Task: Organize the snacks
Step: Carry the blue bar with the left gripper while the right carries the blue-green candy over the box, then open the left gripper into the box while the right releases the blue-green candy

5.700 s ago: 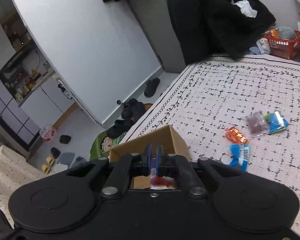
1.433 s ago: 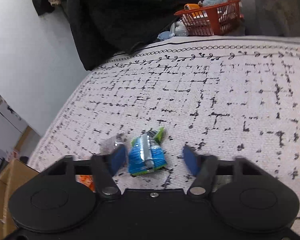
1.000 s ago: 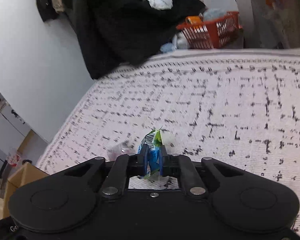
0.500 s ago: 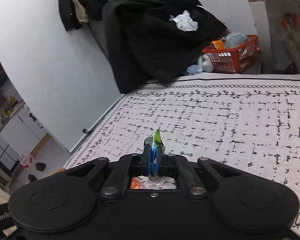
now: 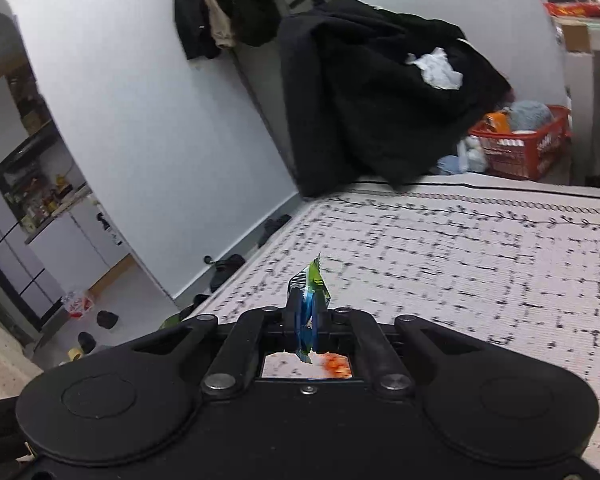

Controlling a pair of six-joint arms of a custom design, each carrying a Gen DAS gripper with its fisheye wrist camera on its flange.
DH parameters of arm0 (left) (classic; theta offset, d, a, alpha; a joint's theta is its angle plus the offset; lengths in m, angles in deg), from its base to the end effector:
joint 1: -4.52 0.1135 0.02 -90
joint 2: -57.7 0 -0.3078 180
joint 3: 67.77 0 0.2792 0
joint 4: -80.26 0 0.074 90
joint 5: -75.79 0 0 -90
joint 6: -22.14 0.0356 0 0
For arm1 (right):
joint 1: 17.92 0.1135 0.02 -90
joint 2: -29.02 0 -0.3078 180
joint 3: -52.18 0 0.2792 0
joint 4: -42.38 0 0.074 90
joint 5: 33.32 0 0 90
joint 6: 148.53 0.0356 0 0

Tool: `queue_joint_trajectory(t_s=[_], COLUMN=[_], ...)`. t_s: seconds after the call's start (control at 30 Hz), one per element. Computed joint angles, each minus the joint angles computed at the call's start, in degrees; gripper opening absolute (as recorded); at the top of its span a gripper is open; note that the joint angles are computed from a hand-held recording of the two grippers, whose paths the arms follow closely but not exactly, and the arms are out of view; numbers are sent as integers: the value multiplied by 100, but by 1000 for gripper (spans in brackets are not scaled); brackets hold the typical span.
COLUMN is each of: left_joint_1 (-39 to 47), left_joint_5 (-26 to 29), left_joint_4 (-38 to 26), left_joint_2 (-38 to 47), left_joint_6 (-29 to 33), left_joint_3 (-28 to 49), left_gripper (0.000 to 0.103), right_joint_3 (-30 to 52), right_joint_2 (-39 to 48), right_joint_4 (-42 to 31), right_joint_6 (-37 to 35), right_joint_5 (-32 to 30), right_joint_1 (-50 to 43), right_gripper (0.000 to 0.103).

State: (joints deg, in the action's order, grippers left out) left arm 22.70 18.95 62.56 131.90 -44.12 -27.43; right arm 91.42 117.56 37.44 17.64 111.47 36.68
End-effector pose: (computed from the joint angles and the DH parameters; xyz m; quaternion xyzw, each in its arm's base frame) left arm 0.2270 0.0541 0.1728 0.1377 0.8994 -0.1388 0.3910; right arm 0.1682 0.1865 0.1328 0.2969 0.8036 0.0654 0.5116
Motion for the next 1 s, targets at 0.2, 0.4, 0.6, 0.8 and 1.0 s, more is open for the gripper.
queue_joint_trajectory(t_s=[0.2, 0.4, 0.6, 0.8, 1.0], left_joint_1=[418, 751, 953, 966, 1015], left_joint_5=[86, 122, 95, 85, 94], left_joint_4=[-50, 8, 27, 3, -79], left_joint_2=[394, 863, 1370, 1852, 2374], left_joint_6=[155, 269, 315, 348, 490], left_joint_3=[336, 648, 959, 1205, 1446], left_gripper=[33, 33, 33, 33, 33], right_joint_3=[325, 690, 1003, 1337, 1580], right_joint_2=[223, 561, 869, 1240, 1524], right_joint_4=[193, 359, 539, 603, 710], right_joint_6=[-326, -645, -877, -1122, -1297], right_joint_5=[28, -24, -56, -264, -370], right_joint_1=[131, 200, 226, 187, 138], right_gripper=[4, 4, 4, 4, 4])
